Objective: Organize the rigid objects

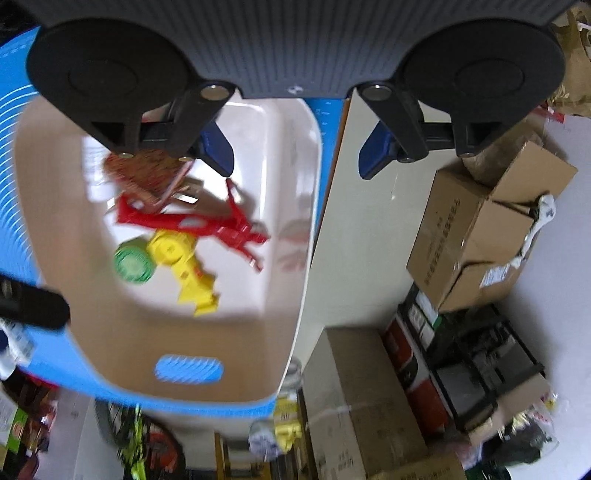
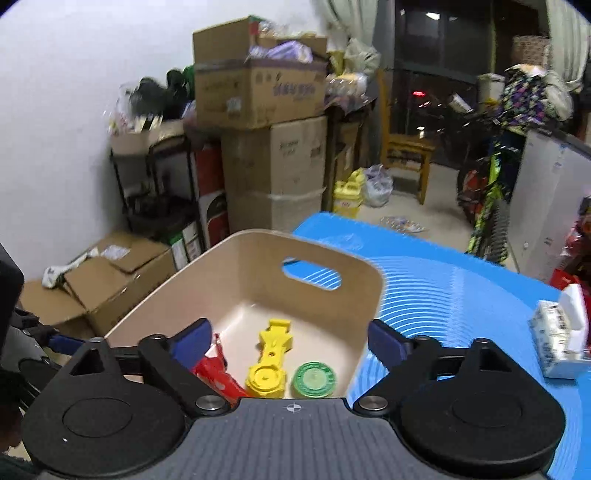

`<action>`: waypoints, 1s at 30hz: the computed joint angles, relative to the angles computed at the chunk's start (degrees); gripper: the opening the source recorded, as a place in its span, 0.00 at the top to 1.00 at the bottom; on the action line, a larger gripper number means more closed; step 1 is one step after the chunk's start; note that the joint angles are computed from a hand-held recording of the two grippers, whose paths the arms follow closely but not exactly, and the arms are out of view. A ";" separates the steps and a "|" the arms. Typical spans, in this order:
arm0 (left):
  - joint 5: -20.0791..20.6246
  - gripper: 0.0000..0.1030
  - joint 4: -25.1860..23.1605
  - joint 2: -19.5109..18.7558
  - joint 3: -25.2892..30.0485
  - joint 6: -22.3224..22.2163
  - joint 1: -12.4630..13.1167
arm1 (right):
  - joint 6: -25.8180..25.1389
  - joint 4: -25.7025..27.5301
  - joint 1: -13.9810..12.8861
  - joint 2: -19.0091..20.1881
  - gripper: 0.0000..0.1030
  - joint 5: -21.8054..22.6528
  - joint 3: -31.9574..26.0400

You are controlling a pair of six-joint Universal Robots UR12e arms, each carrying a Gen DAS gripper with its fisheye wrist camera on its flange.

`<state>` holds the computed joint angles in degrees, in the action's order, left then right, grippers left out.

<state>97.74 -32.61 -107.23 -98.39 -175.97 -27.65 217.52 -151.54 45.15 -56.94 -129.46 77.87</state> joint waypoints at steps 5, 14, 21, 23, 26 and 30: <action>-0.13 0.23 3.50 2.23 -1.37 -1.41 -1.11 | 3.33 3.06 1.40 -3.13 0.07 -2.94 2.24; -0.40 0.21 9.19 6.20 -4.78 -3.13 -3.14 | 13.67 10.86 4.27 -8.73 0.06 -7.64 6.49; 0.21 0.21 13.11 8.57 -8.18 -4.24 -4.80 | 21.56 18.06 7.11 -11.71 0.05 -10.22 8.65; 0.05 0.21 14.01 9.27 -9.27 -4.47 -5.14 | 23.38 20.23 7.93 -12.16 0.05 -11.13 9.00; 0.10 0.21 14.90 10.27 -10.72 -4.05 -5.87 | 25.89 23.43 8.99 -12.68 0.05 -12.19 9.35; 0.14 0.21 16.67 11.61 -12.92 -4.25 -6.64 | 29.96 25.67 10.33 -13.48 0.05 -12.74 10.42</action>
